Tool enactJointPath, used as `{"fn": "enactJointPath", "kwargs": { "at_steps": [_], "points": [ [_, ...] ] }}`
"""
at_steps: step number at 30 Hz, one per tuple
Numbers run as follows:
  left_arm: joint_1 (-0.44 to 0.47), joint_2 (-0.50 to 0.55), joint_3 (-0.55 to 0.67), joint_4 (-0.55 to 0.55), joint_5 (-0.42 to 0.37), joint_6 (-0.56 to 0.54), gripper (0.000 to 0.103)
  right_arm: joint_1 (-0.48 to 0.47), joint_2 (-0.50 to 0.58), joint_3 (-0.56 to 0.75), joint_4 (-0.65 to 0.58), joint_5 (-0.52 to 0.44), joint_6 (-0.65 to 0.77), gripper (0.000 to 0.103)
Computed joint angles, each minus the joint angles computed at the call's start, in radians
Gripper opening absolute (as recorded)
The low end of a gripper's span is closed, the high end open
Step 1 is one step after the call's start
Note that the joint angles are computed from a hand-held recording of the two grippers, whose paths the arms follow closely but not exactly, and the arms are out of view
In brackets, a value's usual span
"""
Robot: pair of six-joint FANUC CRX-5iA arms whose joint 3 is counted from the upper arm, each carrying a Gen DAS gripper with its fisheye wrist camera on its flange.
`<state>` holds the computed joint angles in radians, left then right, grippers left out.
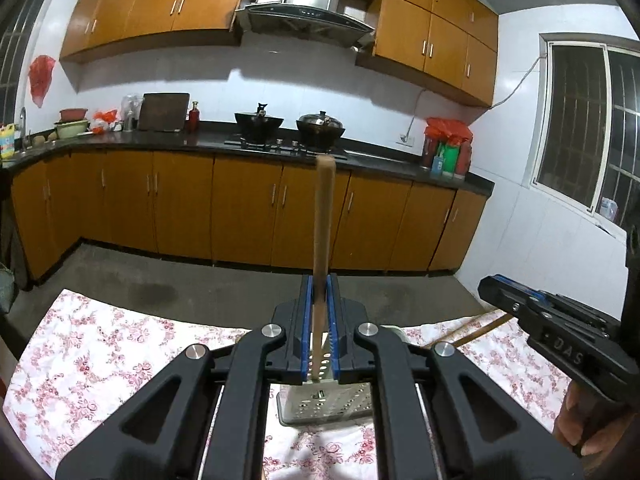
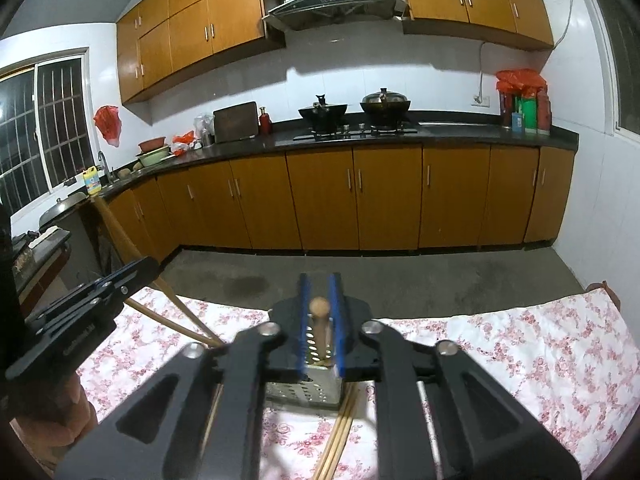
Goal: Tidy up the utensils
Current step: 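Drop the chopsticks into the holder and open both grippers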
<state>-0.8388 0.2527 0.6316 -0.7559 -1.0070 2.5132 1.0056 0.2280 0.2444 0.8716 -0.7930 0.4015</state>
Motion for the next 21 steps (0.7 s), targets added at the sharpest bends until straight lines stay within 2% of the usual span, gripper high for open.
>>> {"fn": "enactJointPath", "kwargs": {
  "at_steps": [2, 4, 6, 15, 21],
  "points": [
    [-0.001, -0.005, -0.003, -0.004, 0.000, 0.003, 0.018, 0.001, -0.007, -0.013, 0.015, 0.003, -0.016, 0.026],
    [-0.009, -0.008, -0.004, -0.025, -0.003, 0.016, 0.030, 0.003, -0.015, -0.021, 0.018, 0.004, -0.018, 0.028],
    [-0.015, -0.006, 0.005, -0.038, -0.009, 0.021, 0.033, 0.006, -0.022, -0.031, 0.029, 0.002, -0.029, 0.030],
    [-0.047, -0.042, -0.010, -0.100, -0.029, 0.073, 0.034, 0.028, -0.082, -0.112, 0.115, -0.017, -0.096, 0.038],
    [-0.099, -0.082, -0.042, -0.182, -0.073, 0.115, 0.037, 0.050, -0.148, -0.198, 0.176, -0.064, -0.158, 0.042]
  ]
}}
